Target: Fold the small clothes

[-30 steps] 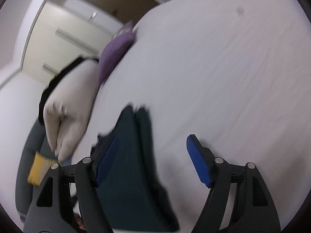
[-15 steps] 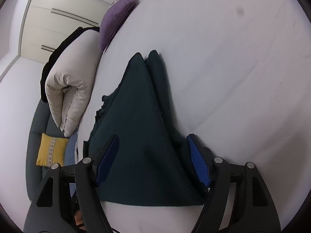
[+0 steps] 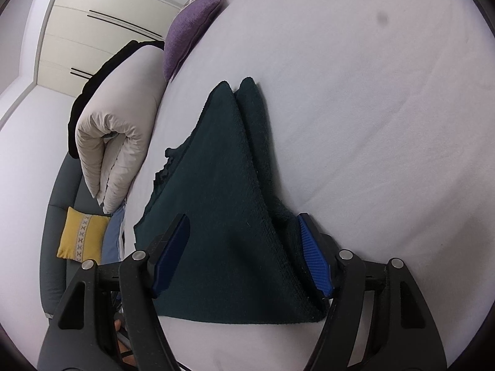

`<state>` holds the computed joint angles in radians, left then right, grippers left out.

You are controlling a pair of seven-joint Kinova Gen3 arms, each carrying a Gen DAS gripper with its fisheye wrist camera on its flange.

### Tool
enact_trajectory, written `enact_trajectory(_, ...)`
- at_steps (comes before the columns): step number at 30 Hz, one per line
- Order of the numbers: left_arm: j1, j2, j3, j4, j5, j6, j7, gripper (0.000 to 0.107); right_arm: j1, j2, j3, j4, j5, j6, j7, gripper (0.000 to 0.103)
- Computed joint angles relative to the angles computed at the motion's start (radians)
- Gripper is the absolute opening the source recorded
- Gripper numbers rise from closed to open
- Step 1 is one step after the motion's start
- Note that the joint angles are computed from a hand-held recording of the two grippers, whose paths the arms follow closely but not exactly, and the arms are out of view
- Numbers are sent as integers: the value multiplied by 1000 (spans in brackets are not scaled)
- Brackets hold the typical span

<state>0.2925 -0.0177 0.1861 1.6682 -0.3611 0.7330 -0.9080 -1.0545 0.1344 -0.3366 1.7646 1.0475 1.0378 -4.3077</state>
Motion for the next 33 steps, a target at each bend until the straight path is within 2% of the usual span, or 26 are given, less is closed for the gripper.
enact_trajectory(5,76,48,53,-51,-45,8,-34,64,6,0,3,-8,-15,-7,26,69)
enact_trajectory(9,136,122,31,-111,-3,48,-86,64,11,-15,3,23,8,-35,-13,68)
enact_trajectory(11,131,160,41,-146,55,73,-137,64,20,-24,1,38,19,-54,-27,68)
enact_trajectory(14,182,186,3,-158,50,84,-138,64,40,-34,-3,48,11,-94,-13,69)
enact_trajectory(18,150,177,-10,-137,141,54,-201,66,71,-50,-5,72,11,-171,-23,69)
enact_trajectory(21,139,172,-16,-123,170,42,-235,67,89,-56,-5,86,24,-230,-56,69)
enact_trajectory(26,134,173,-23,-113,188,30,-241,69,90,-48,-5,108,90,-246,-171,67)
enact_trajectory(30,112,175,-22,-108,236,18,-279,70,105,-33,4,103,115,-280,-200,64)
enact_trajectory(32,107,175,-22,-105,249,14,-292,71,107,-22,11,92,111,-287,-187,59)
enact_trajectory(33,104,174,-22,-102,256,10,-298,71,105,-15,16,92,120,-290,-201,53)
